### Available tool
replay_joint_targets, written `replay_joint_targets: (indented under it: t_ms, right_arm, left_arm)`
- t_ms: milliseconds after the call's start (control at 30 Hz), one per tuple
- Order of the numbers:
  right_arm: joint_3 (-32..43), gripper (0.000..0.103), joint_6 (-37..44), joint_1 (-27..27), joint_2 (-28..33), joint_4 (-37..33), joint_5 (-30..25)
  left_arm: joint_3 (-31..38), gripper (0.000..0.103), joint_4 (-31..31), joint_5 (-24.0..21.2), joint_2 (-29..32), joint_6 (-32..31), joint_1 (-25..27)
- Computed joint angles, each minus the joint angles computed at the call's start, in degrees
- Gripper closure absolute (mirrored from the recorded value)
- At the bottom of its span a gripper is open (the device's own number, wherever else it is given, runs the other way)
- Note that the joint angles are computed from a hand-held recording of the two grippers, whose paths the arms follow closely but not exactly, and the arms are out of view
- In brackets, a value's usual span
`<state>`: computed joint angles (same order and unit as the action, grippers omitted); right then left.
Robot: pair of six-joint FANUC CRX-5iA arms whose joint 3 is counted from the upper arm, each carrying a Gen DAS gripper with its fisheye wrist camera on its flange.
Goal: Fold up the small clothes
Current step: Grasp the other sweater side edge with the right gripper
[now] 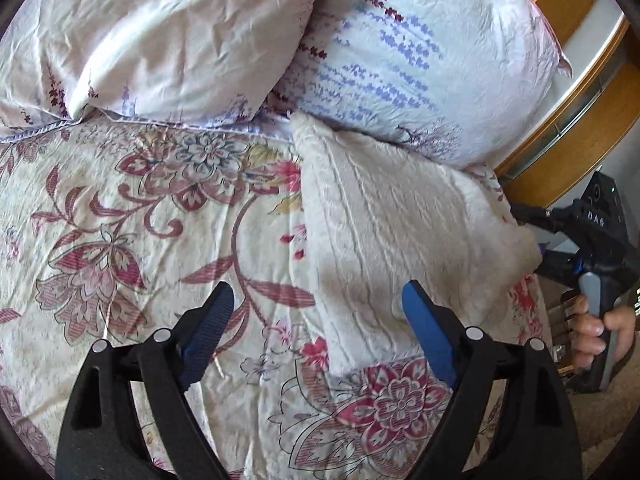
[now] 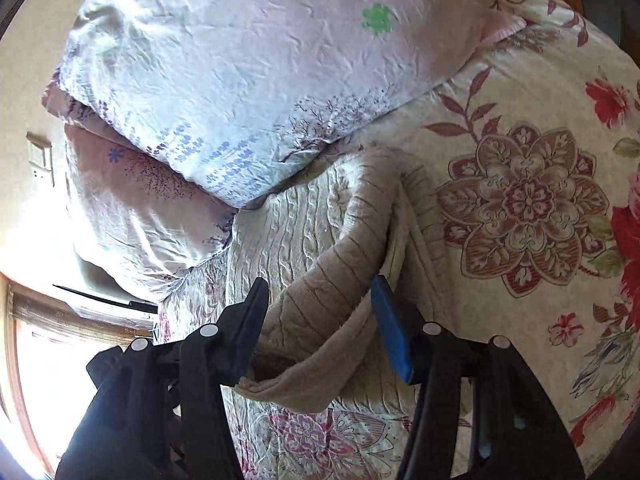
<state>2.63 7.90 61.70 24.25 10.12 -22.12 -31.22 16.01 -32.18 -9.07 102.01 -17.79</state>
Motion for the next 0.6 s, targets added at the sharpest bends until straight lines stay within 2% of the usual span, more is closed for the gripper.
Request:
replay_joint_targets:
  t_ms: [67, 133, 167, 200, 300, 400, 467, 533, 600]
  right_arm:
    - [1.86, 0.047, 1.06, 0.12, 0.68, -1.31, -3.36]
    - [7.15, 0.047, 3.44, 0.47, 3.16, -1.77, -13.49]
    - [8.37, 0.050, 2.74, 0.85, 3.89, -0.66, -17.02]
    - [7.83, 0.051, 1.51, 1.04, 3.67, -0.11, -17.55]
    - [3.02, 0.052, -4.76, 1.25, 1.37, 2.88, -13.34]
    - [0.83, 0.052, -6.01, 0.98, 0.02, 2.20, -10.29]
    - [-3.00, 0.051, -10.21, 0.69, -1.89, 3.58, -4.82]
    - [-7.67, 0.051, -15.81, 0.54, -3.67, 8.90, 1.42]
    - [-5.32, 0.051, -10.18, 0.55, -2.94, 5.33, 0.59]
  left_arm:
    - [1.51, 0.016, -5.28, -1.07, 0.28, 4.16, -1.49]
    - [3.55, 0.012, -10.15, -1.88, 0.82, 7.24, -2.93]
    - [3.98, 0.011, -11.41, -1.76, 0.90, 7.85, -3.53]
    - [3.97, 0.010, -11.50, -1.41, 0.84, 7.49, -3.72]
    - [3.29, 0.010, -9.67, -0.46, 0.98, 5.62, -3.63]
    - [2.37, 0.009, -7.52, -0.45, 0.75, 4.17, -3.06]
    - [1.85, 0.009, -6.55, -0.20, 0.55, 3.60, -2.77]
    - [1.62, 0.009, -6.35, 0.04, 0.31, 3.32, -2.75]
    - [1.98, 0.009, -7.01, 0.02, 0.54, 3.71, -3.04]
